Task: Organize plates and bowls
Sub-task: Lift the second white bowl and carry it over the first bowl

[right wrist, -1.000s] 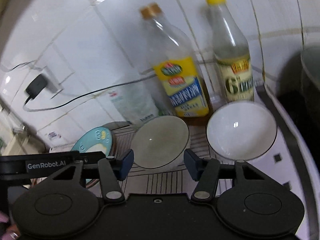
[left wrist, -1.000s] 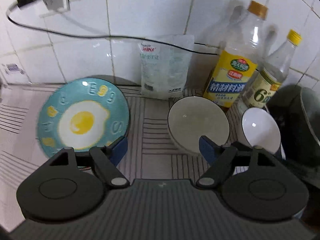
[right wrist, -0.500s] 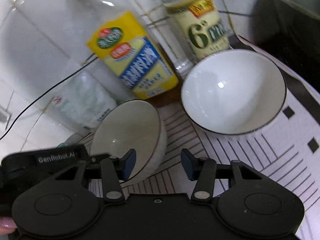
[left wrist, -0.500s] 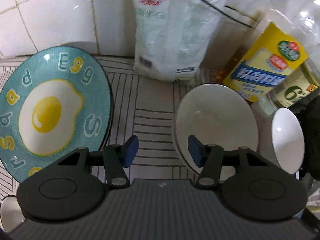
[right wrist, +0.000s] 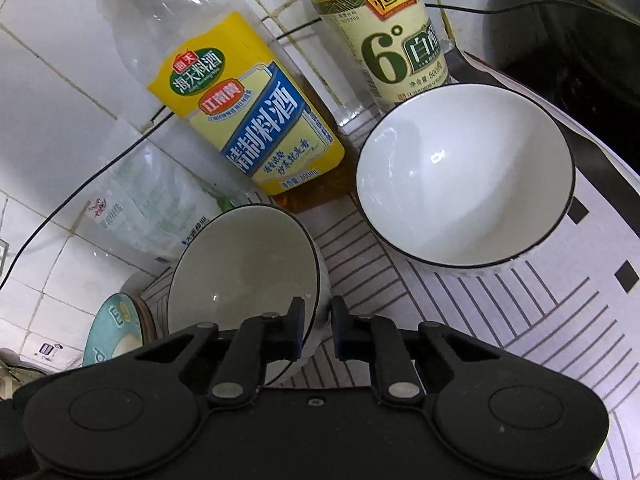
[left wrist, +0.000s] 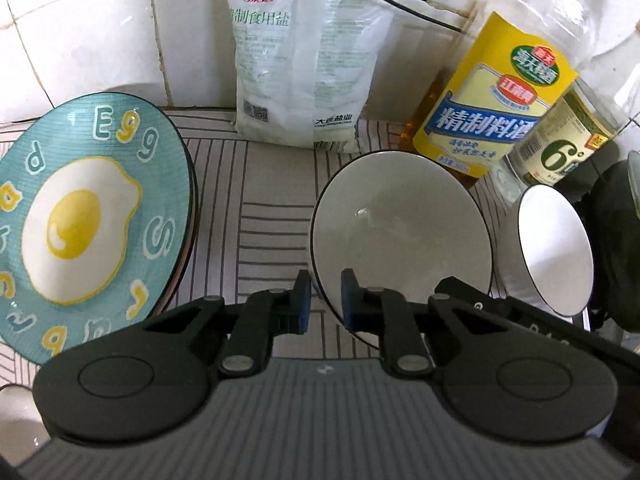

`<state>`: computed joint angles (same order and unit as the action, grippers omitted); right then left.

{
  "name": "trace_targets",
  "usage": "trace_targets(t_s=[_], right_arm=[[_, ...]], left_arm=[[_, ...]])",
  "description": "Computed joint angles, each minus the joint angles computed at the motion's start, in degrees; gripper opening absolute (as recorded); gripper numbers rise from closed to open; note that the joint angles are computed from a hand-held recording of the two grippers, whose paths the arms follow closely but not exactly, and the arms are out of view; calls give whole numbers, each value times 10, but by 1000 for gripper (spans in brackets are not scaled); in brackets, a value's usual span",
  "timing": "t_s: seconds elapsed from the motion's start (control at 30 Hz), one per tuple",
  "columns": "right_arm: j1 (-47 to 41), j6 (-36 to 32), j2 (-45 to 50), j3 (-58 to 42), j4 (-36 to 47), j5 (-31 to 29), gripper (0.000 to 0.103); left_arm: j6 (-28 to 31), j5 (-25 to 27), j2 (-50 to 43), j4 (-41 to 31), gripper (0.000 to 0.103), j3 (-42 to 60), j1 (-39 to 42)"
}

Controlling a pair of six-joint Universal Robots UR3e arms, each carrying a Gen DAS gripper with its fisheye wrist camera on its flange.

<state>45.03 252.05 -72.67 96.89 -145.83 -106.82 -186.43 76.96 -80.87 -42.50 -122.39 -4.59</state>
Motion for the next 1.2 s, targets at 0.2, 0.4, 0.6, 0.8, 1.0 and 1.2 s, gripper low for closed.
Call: trace_targets(t_s=[0.2,0.4,0.6,0.8,1.0,1.2], right_arm=[[7,-16,-26,-1,26,15,17],[27,-35,-62,-21,87,19,17],[53,-37,-97,-18,106,18,17],[90,-45,-106,-52,144,9,18],[132,-50,-95,-105,179,-12,18],[157,-49,-73,-150,191,-7,18]], left_arm=[[-3,14,57,-90,14,20,-3],[-10,32,135,-181,13,30,-10],[-19,43,217,-256,13,27,-5],[-7,38,305,-363,14,42,24],[18,50,381,-454,14,64,50],[31,93,438,-515,14,89,59]])
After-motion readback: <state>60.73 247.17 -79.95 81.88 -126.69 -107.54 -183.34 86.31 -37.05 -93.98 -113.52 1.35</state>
